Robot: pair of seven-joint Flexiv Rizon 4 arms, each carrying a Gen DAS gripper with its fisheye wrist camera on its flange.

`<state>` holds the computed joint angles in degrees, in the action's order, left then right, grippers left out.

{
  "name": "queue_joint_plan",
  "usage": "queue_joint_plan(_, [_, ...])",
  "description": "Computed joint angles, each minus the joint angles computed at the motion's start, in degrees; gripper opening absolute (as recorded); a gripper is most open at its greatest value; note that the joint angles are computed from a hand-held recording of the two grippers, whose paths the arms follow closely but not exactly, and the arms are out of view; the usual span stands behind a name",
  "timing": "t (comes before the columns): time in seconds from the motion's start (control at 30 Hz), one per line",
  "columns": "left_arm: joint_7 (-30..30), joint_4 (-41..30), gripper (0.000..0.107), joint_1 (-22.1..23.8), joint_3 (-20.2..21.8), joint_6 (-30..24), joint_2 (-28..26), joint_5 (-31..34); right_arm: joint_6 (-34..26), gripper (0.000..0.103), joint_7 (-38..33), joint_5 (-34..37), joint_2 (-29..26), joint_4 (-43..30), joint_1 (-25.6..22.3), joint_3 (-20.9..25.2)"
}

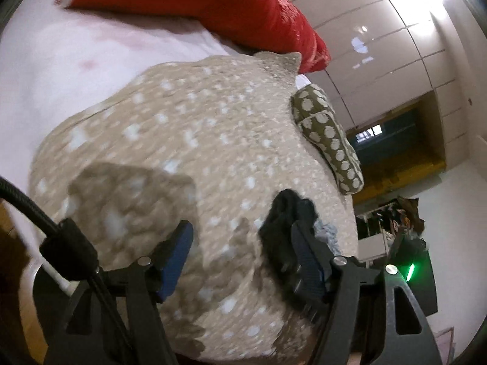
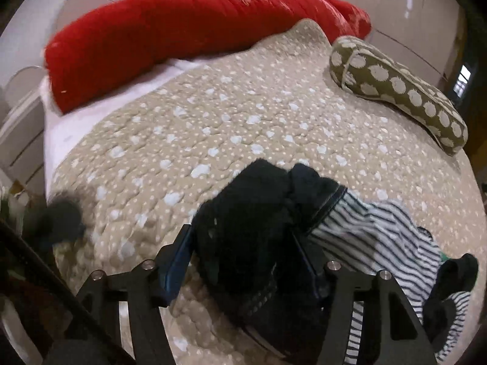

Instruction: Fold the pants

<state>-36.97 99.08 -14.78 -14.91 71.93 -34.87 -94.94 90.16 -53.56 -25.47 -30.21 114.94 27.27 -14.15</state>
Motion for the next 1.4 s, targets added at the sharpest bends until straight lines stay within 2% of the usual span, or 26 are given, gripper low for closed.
queue_joint_plan(0.17, [-11.3,-7.6,0.07,3.6,-1.8,-9.0,-5.8,15.2,11.4,0.067,0.4,4.8,-2.0,5.1,8.8,-9.9])
queue_joint_plan(0.33, [-25.4,-20.5,0.07,4.4,-2.1,-17.5,-14.9,33.9,15.0,0.067,-2.4,10.8,-4.1,5.9,14.4,-14.8])
queue_joint_plan(0.47, [-27.3,-26.6,0.07,4.5,-3.1,-22.5,-18.4,40.5,16.3,0.065,-5.3,15.7,-6.4,6.1,19.5,-19.1])
queue_joint_plan(0.53, [-27.5,-28.7,0.069,5.0,-4.6,-24.7,-19.8,43.4,16.6,0.048,-6.8,17.9,-7.2,6.3,21.7,-21.0])
queue_joint_plan(0.57, [-27.7,-29.4,0.051,4.8,-4.8,-24.7,-20.1,44.9,16.4,0.042,-7.3,18.9,-7.2,6.2,22.2,-21.4])
queue_joint_plan(0.6, [-28.3,-30.1,0.04,4.6,-4.6,-24.7,-20.4,46.4,16.0,0.029,-7.8,19.7,-6.8,6.1,22.2,-21.3])
queue_joint_plan(0.63, [-28.9,-30.3,0.035,4.7,-4.7,-25.1,-20.5,47.6,15.8,0.021,-8.3,20.4,-6.2,6.0,21.5,-20.4])
queue_joint_plan(0.7, [-28.6,-28.6,0.03,5.9,-6.7,-23.7,-19.8,46.5,16.0,0.016,-9.1,20.8,-3.6,5.8,16.7,-15.3])
queue_joint_plan(0.77, [-28.0,-26.8,0.022,6.5,-8.1,-22.3,-18.4,45.3,17.0,0.014,-10.2,22.2,-2.3,6.1,15.0,-13.4])
queue_joint_plan(0.83, [-27.7,-25.8,0.022,6.5,-8.8,-21.6,-17.0,44.7,18.4,0.014,-11.2,23.7,-0.8,6.7,13.0,-11.1])
queue_joint_plan(1.0, [-29.9,-29.6,0.022,3.9,-8.6,-23.4,-17.1,46.7,22.8,0.013,-13.5,29.4,3.4,9.6,10.2,-8.1])
queue_joint_plan(1.1, [-32.1,-34.2,0.022,0.9,-8.1,-26.0,-18.6,49.2,25.6,0.013,-14.4,32.6,5.8,11.6,6.7,-5.5])
queue_joint_plan(1.33, [-39.3,-51.5,0.022,-8.2,-6.1,-33.8,-26.6,56.8,30.8,0.013,-13.0,37.9,8.7,16.8,-7.8,4.0])
queue_joint_plan(1.4, [-39.1,-52.4,0.028,-8.8,-7.0,-34.3,-27.1,56.3,30.9,0.014,-10.8,38.1,8.2,18.0,-13.4,7.3])
